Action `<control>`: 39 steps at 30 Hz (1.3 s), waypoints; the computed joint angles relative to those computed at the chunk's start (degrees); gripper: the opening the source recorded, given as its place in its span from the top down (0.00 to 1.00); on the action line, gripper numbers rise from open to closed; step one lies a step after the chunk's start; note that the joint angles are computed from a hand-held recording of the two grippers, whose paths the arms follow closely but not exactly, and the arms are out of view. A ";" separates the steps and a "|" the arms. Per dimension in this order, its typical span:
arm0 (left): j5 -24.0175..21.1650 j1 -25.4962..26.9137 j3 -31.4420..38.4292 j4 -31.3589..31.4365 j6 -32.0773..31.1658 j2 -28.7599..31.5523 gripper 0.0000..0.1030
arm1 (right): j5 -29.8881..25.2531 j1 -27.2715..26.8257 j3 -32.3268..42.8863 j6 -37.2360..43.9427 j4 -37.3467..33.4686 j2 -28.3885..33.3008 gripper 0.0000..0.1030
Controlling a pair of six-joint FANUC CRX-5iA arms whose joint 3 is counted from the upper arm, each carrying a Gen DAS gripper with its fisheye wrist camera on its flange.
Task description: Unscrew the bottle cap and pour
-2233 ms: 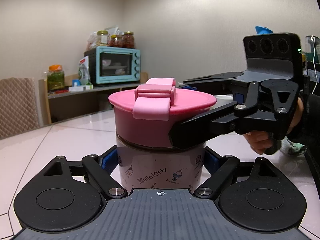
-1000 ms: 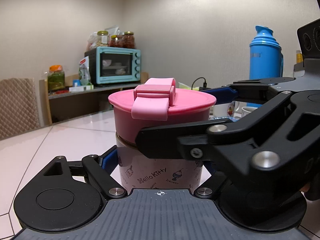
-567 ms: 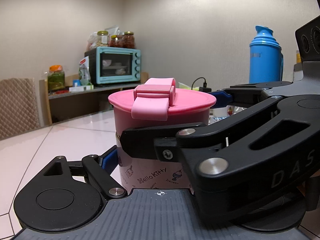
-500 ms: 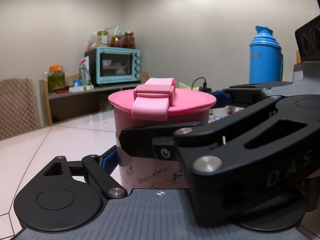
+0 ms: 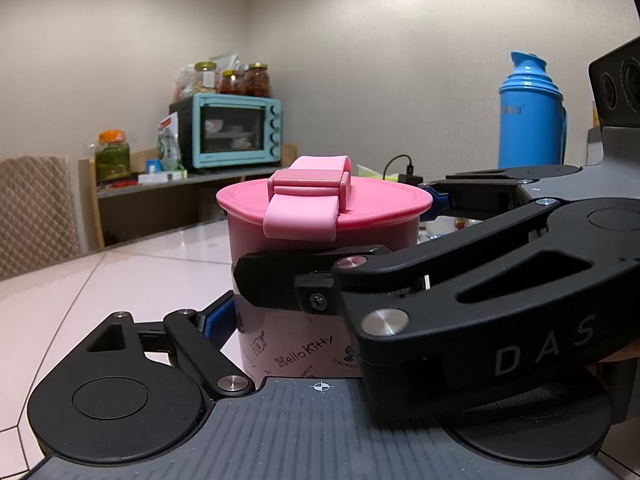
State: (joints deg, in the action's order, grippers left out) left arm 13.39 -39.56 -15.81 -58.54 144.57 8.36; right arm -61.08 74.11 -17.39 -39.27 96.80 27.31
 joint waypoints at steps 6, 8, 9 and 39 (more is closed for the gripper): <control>0.01 0.03 0.00 0.00 0.05 -0.03 0.13 | 6.11 -3.97 -5.32 -3.55 9.98 -3.58 0.17; -0.87 -0.51 0.42 -1.86 1.98 -0.23 0.13 | 9.49 -6.61 -7.78 -6.22 16.36 -5.39 0.17; -1.07 -0.62 0.51 -2.29 2.49 -0.28 0.13 | 10.63 -7.57 -8.49 -7.16 18.50 -5.97 0.17; -6.66 -5.56 2.10 -21.20 21.59 -2.29 0.14 | 39.51 -29.25 -6.76 -45.64 78.34 -15.61 0.18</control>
